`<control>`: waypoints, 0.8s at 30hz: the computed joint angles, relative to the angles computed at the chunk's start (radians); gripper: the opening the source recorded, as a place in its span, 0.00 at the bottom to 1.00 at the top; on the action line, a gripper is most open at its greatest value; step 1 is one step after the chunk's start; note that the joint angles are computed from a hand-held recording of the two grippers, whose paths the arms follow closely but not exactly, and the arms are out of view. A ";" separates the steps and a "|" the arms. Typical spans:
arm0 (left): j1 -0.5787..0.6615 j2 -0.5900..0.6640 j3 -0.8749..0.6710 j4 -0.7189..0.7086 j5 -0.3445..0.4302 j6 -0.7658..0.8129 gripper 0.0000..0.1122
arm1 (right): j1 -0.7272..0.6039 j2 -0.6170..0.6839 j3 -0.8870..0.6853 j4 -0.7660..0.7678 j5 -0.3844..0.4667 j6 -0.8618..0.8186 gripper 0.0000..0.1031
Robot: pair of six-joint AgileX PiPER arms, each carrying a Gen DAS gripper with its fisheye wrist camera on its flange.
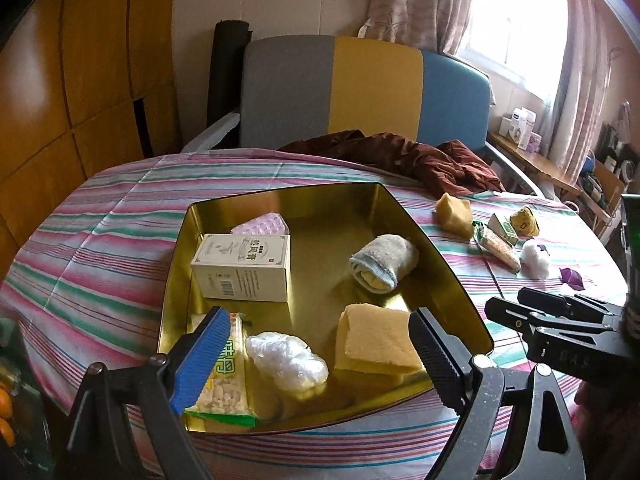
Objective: Organize objects
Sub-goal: 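Withdraw both tools from the tray toward the remaining items, then close the right tool on the white rectangular block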
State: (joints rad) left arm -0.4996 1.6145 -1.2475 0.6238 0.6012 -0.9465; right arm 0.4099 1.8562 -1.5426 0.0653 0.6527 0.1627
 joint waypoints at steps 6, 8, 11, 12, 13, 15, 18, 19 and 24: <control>-0.026 0.007 -0.017 0.025 0.013 0.005 0.81 | -0.050 -0.014 0.018 0.010 0.012 -0.006 0.59; -0.039 0.013 -0.028 0.042 0.021 0.005 0.81 | -0.079 -0.016 0.017 0.001 0.029 0.002 0.59; -0.064 0.023 -0.049 0.086 0.042 -0.003 0.81 | -0.126 -0.023 0.022 0.001 0.045 0.008 0.59; -0.071 0.026 -0.055 0.096 0.046 -0.005 0.81 | -0.147 -0.024 0.020 -0.002 0.056 0.015 0.59; -0.078 0.031 -0.065 0.102 0.052 -0.002 0.81 | -0.165 -0.025 0.018 -0.012 0.065 0.026 0.59; -0.088 0.038 -0.081 0.106 0.058 0.009 0.81 | -0.197 -0.030 0.020 -0.020 0.073 0.036 0.59; -0.108 0.054 -0.109 0.122 0.072 0.025 0.82 | -0.252 -0.032 0.013 -0.025 0.094 0.039 0.59; -0.113 0.061 -0.121 0.120 0.075 0.036 0.82 | -0.268 -0.032 0.011 -0.033 0.100 0.047 0.59; -0.134 0.092 -0.165 0.114 0.087 0.067 0.82 | -0.359 -0.006 -0.024 -0.051 0.140 0.068 0.59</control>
State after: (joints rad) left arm -0.6334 1.7070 -1.4127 0.7381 0.6882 -0.8793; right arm 0.0505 1.8498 -1.5667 0.0145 0.7929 0.2307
